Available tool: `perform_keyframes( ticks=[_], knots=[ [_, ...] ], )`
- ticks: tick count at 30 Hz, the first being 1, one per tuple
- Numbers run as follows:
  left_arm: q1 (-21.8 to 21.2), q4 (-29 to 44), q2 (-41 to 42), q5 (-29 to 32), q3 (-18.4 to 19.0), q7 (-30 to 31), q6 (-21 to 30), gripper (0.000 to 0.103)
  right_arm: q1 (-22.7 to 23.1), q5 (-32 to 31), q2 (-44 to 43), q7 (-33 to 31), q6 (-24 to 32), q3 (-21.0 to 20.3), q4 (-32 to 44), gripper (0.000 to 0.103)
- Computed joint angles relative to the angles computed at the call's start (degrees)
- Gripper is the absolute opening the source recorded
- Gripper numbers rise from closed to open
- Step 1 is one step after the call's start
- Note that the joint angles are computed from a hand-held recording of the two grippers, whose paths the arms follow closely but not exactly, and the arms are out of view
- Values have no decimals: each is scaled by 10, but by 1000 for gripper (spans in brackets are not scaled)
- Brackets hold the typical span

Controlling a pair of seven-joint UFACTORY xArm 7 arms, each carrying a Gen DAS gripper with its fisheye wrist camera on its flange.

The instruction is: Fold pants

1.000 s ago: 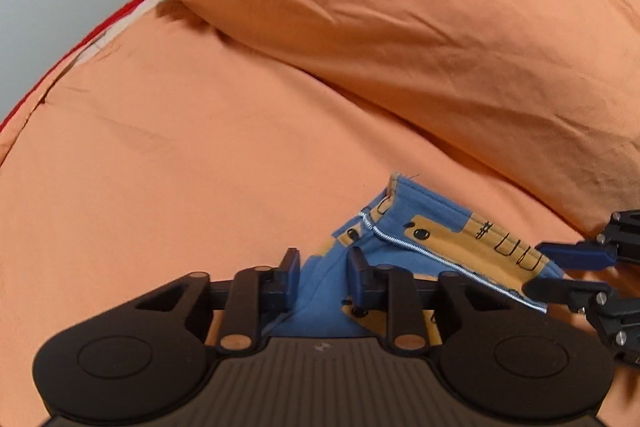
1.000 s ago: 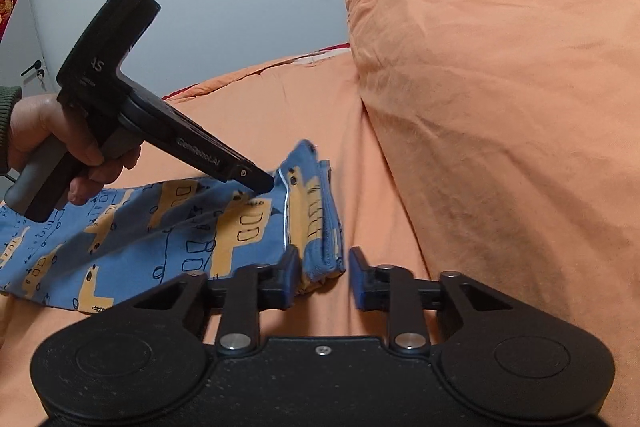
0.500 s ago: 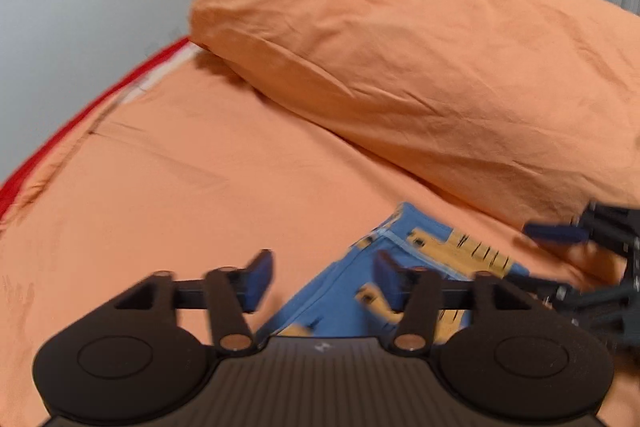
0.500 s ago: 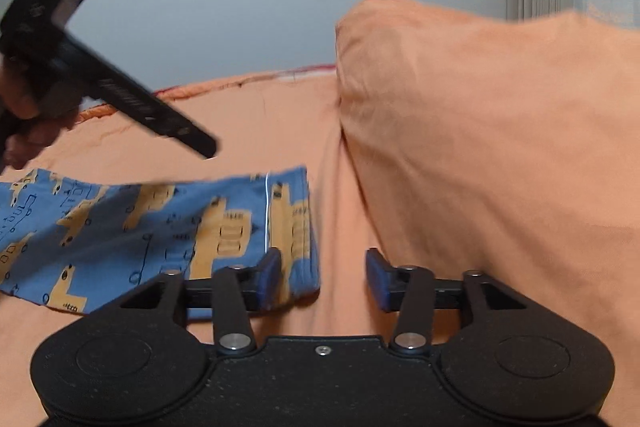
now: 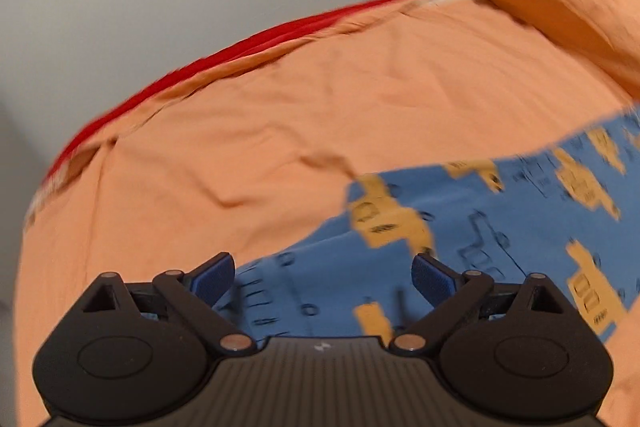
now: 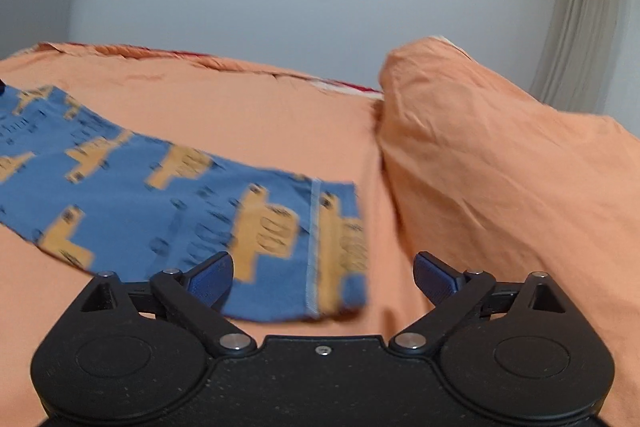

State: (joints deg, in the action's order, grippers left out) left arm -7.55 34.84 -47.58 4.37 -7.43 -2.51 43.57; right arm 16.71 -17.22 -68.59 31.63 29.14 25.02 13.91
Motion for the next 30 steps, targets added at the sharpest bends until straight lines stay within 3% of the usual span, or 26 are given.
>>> perform_keyframes(
  ticks=[5, 7, 8, 10, 11, 13, 16, 18, 19, 20, 22, 23, 24, 26, 30],
  knots=[
    [-33, 19, 71, -67, 63, 41, -73, 97, -27, 2, 183, 26, -139, 55, 92, 100],
    [-39, 42, 112, -78, 71, 71, -81, 90, -50, -2, 254, 44, -192, 83, 135, 100],
    [-38, 51, 131, -80, 69, 79, -75, 80, -63, -4, 281, 54, -211, 99, 153, 100],
    [-46, 78, 176, -99, 78, 108, -52, 38, -86, -12, 324, 69, -230, 131, 188, 100],
    [-56, 89, 191, -122, 88, 127, -41, 6, -97, -17, 341, 75, -235, 147, 201, 100],
    [-46, 73, 187, -129, 69, 125, -79, 5, -111, -28, 373, 84, -229, 166, 224, 100],
    [-12, 37, 167, -72, 25, 100, -146, 0, -115, -45, 394, 101, -204, 173, 230, 102],
    [63, 21, 167, 16, -38, 48, -171, 0, -105, -46, 397, 123, -210, 161, 220, 102],
    [70, 17, 167, 28, -36, 30, -170, 0, -101, -47, 404, 131, -212, 155, 221, 102],
    [52, 12, 161, 16, -10, 15, -171, 0, -104, -52, 407, 139, -208, 155, 224, 102],
    [-7, -10, 121, -68, 71, 33, -179, 4, -100, -65, 405, 147, -204, 152, 224, 102],
    [-12, -26, 93, -91, 84, 35, -188, 19, -101, -73, 404, 151, -201, 154, 227, 102],
    [-1, -40, 63, -94, 83, 30, -190, 56, -95, -78, 393, 155, -205, 150, 217, 102],
    [40, -72, 0, -78, 67, 13, -194, 91, -111, -92, 388, 166, -216, 162, 222, 102],
    [102, -110, -116, -43, 71, 5, -138, 93, -200, -135, 437, 174, -255, 229, 290, 102]
  ],
)
